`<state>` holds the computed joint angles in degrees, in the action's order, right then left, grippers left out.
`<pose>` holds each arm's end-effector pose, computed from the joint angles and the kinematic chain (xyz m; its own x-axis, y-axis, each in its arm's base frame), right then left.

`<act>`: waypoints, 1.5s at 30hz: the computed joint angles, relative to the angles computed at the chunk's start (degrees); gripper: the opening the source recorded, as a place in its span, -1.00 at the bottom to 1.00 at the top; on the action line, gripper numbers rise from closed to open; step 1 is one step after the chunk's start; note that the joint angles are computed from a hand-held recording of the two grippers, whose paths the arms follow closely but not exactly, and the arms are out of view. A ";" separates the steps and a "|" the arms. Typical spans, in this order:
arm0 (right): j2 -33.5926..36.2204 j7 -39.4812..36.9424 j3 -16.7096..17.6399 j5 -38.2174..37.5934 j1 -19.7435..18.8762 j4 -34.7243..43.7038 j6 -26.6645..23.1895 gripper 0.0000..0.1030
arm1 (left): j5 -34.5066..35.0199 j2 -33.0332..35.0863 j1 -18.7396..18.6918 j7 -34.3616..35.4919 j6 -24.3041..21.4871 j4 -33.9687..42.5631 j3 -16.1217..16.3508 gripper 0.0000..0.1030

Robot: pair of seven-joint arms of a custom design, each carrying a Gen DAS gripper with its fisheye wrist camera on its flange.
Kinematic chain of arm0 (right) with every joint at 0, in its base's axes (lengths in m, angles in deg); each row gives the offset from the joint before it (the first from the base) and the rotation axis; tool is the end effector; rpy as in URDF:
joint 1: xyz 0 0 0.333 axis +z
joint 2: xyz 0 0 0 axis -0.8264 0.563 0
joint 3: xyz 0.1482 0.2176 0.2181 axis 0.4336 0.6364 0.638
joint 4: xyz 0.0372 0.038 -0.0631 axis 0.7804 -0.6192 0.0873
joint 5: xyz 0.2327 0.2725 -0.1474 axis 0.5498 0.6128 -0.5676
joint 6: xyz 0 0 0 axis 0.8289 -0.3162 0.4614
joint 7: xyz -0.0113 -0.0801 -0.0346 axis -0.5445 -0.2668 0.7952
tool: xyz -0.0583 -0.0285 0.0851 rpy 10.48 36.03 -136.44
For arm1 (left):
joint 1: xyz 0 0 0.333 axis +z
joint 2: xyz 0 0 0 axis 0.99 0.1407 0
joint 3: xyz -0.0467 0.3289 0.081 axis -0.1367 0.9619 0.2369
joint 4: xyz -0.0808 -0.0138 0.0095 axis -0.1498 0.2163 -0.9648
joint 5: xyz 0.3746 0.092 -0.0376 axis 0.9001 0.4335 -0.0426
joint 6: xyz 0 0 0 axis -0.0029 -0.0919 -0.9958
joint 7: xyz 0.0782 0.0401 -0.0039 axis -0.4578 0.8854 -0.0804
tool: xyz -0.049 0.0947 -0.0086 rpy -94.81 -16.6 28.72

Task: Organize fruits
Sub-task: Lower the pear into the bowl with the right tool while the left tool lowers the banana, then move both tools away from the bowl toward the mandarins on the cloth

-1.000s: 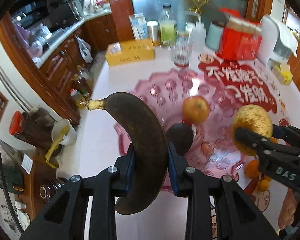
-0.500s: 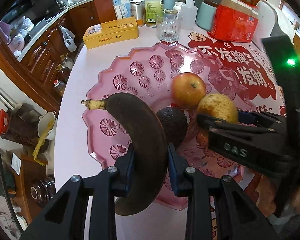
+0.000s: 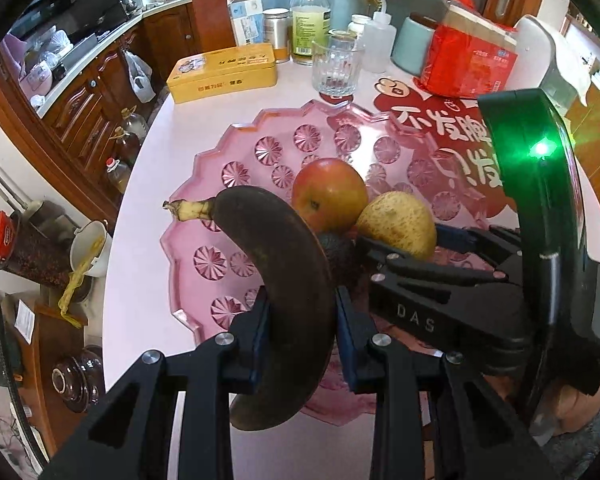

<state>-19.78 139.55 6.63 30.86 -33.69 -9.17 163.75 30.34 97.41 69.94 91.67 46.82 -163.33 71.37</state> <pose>0.6942 0.2826 0.4461 0.1408 -0.9787 -0.1496 -0.9112 -0.0690 -0.4061 0.6561 -0.2626 0.5077 -0.1887 -0.9815 0.0316 -0.8898 0.1573 -0.4283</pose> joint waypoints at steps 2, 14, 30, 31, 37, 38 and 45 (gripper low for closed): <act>-1.28 -0.79 1.15 2.57 -1.24 -2.16 1.50 0.20 | -0.37 -0.23 -0.01 0.28 0.15 -0.27 -0.31 -0.45; -7.74 1.73 -0.70 1.88 -0.85 -9.99 10.76 0.22 | -2.32 0.32 -0.42 0.43 -2.74 0.43 -0.92 -0.43; -18.66 5.63 0.71 1.22 -2.83 -23.92 13.59 0.22 | 4.97 -5.09 -1.93 -5.05 0.61 -4.34 0.46 0.36; -19.41 5.99 0.71 0.65 -2.77 -24.65 14.02 0.22 | 5.24 -5.59 -1.91 -5.30 0.80 -4.90 0.47 0.36; -23.37 7.49 1.36 -1.77 -3.02 -28.46 15.87 0.22 | 6.87 -8.82 -2.16 -7.34 1.63 -7.87 0.24 0.39; -24.03 7.62 1.53 -1.91 -3.14 -29.12 16.02 0.22 | 7.14 -9.33 -2.26 -7.62 1.73 -8.32 0.15 0.39; -29.22 8.26 2.91 -2.26 -4.26 -34.43 16.91 0.22 | 8.88 -13.08 -3.25 -9.93 2.44 -11.63 -0.69 0.43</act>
<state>-49.00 147.81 9.53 28.60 -37.96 -43.60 180.66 39.21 84.32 66.68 81.74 49.26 -174.96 70.68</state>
